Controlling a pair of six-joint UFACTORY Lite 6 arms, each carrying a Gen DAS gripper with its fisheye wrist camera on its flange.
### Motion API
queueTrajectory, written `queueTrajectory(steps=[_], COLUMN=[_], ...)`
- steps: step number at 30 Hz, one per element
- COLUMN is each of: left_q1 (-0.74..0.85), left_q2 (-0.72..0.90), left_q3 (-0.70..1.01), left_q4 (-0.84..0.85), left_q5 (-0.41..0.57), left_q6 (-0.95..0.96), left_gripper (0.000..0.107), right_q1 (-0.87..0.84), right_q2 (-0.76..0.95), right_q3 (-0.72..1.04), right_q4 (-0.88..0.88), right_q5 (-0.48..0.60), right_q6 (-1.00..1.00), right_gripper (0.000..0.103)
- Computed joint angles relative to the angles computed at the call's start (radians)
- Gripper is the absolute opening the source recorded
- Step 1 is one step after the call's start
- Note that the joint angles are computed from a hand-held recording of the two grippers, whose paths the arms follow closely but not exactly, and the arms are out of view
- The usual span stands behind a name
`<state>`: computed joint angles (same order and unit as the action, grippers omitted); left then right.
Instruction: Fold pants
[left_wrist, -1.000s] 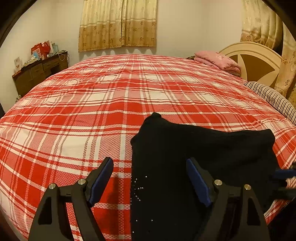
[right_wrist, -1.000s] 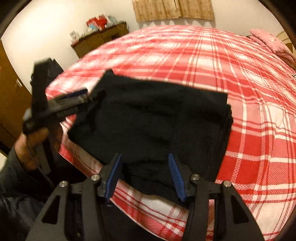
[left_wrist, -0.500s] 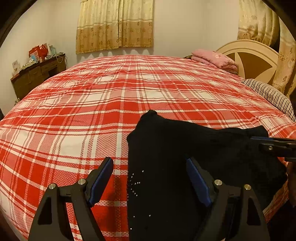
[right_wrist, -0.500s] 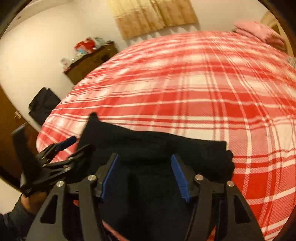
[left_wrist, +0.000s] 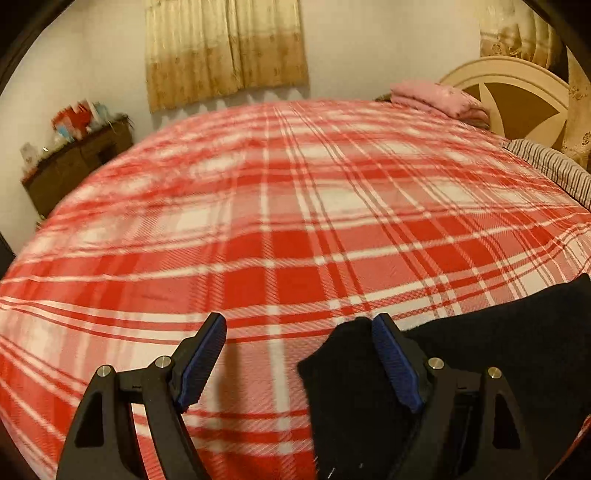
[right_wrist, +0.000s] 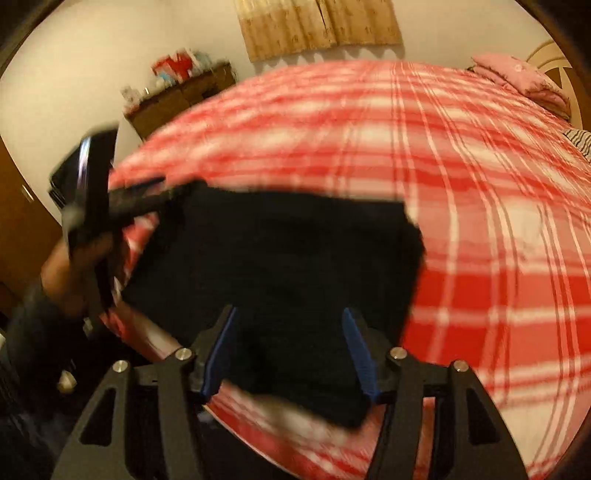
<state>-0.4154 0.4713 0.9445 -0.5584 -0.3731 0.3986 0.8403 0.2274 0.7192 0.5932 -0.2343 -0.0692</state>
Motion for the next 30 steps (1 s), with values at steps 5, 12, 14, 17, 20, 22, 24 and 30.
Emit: queueTrajectory(steps=[5, 12, 14, 17, 20, 22, 24, 30], left_q1=[0.024, -0.001, -0.004, 0.004, 0.013, 0.01, 0.003, -0.042], left_q2=[-0.004, -0.269, -0.355, -0.468, -0.483, -0.459, -0.423, -0.377], left_q3=[-0.016, -0.276, -0.356, -0.454, -0.478, -0.472, -0.46, -0.451], left_q4=[0.077, 0.062, 0.061, 0.103, 0.178, 0.203, 0.23, 0.241], left_q5=[0.002, -0.072, -0.091, -0.098, -0.093, -0.097, -0.098, -0.112], left_q6=[-0.134, -0.158, -0.16, -0.201, -0.262, -0.289, -0.332, -0.358], left_gripper=[0.088, 0.088, 0.088, 0.088, 0.088, 0.088, 0.088, 0.088], right_q1=[0.021, -0.005, -0.008, -0.008, -0.011, -0.023, -0.043, -0.091], right_q2=[0.021, -0.047, -0.072, -0.103, -0.125, -0.127, -0.121, -0.102], right_q3=[-0.033, -0.104, -0.123, -0.142, -0.156, -0.159, -0.163, -0.165], right_q4=[-0.012, -0.262, -0.282, -0.248, -0.211, -0.202, -0.219, -0.193], right_q5=[-0.071, -0.119, -0.134, -0.161, -0.187, -0.208, -0.224, -0.246], right_q6=[-0.001, 0.248, 0.279, 0.257, 0.243, 0.261, 0.299, 0.328], right_gripper=[0.062, 0.063, 0.063, 0.063, 0.063, 0.064, 0.066, 0.068])
